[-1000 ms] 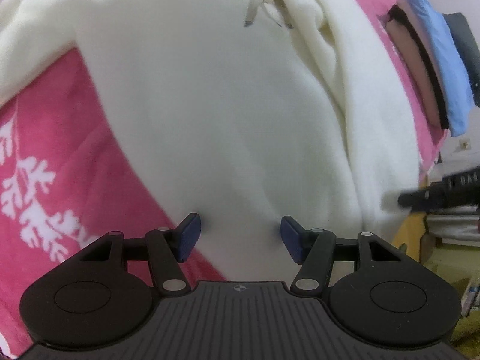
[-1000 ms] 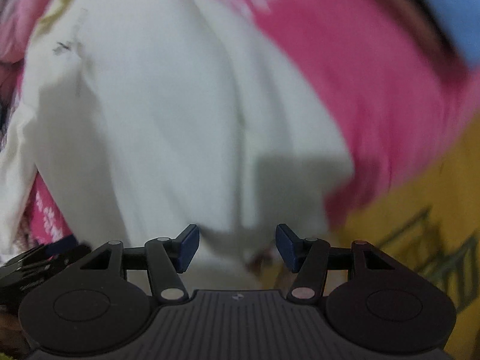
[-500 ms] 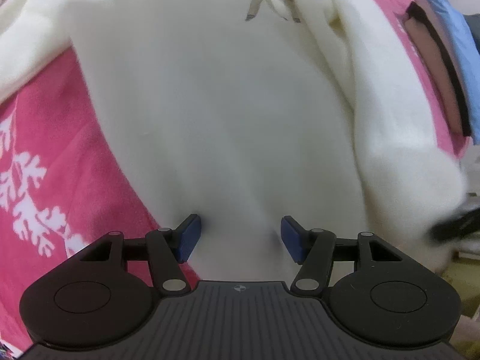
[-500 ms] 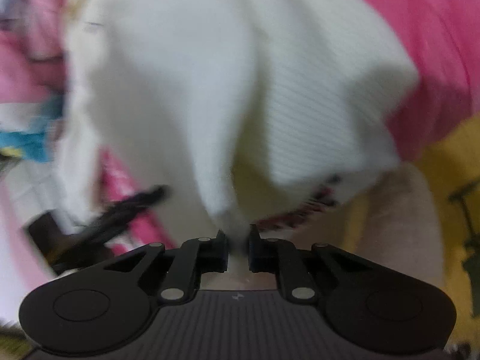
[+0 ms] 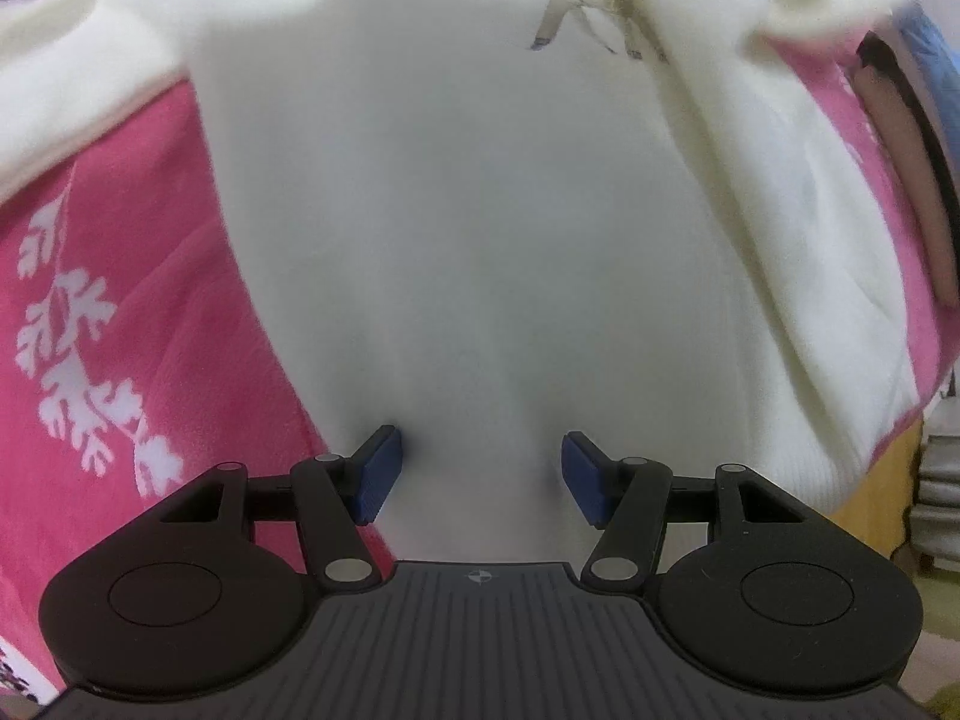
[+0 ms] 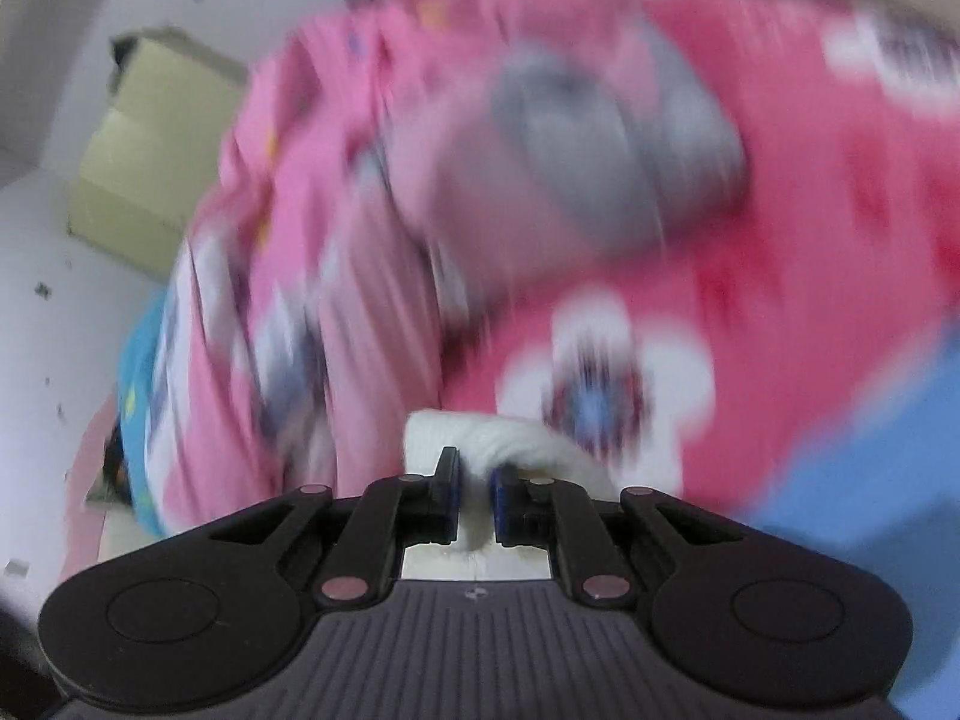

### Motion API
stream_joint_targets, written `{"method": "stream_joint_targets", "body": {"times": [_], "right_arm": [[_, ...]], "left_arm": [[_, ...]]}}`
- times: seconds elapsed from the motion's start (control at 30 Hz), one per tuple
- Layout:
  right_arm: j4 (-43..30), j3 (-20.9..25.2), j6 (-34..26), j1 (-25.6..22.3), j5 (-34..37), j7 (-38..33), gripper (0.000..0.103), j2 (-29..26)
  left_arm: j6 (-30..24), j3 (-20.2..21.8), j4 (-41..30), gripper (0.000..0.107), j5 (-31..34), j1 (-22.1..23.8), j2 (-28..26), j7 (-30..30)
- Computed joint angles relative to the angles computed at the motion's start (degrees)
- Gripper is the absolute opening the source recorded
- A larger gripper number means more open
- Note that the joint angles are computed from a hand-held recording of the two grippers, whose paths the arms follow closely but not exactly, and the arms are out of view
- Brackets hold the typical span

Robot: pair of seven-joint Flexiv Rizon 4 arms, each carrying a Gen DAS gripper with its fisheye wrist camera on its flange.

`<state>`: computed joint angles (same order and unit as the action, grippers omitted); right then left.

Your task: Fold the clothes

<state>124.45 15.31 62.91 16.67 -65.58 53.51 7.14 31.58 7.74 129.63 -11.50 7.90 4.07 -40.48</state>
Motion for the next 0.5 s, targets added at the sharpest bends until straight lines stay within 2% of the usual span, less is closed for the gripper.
{"method": "stream_joint_targets", "body": {"times": [0.13, 0.3, 0.37, 0.43, 0.5], "right_arm": [[-2.25, -1.34, -8.49, -2.89, -1.16, -7.05, 0.011, 2.94], [-0.86, -1.94, -13.75, -6.36, 0.33, -11.80, 0.011, 4.96], [0.80, -1.91, -15.20, -7.34, 2.12, -11.76, 0.011, 5.11], [2.54, -1.63, -16.77, -7.97, 2.93, -8.84, 0.011, 4.37], [4.01, -1.34, -19.46, -7.57, 6.62, -7.81, 0.011, 3.89]], "left_arm": [[0.28, -0.11, -0.47, 0.059, 0.95, 0.08, -0.15, -0.57], [0.73, -0.44, -1.31, 0.059, 2.49, -0.01, -0.78, -1.83], [0.86, -0.58, -1.73, 0.059, 3.23, -0.12, -1.00, -2.10], [0.96, -0.66, -2.07, 0.059, 3.85, -0.20, -1.14, -2.52], [0.97, -0.70, -2.46, 0.059, 4.37, -0.23, -1.33, -2.92]]}}
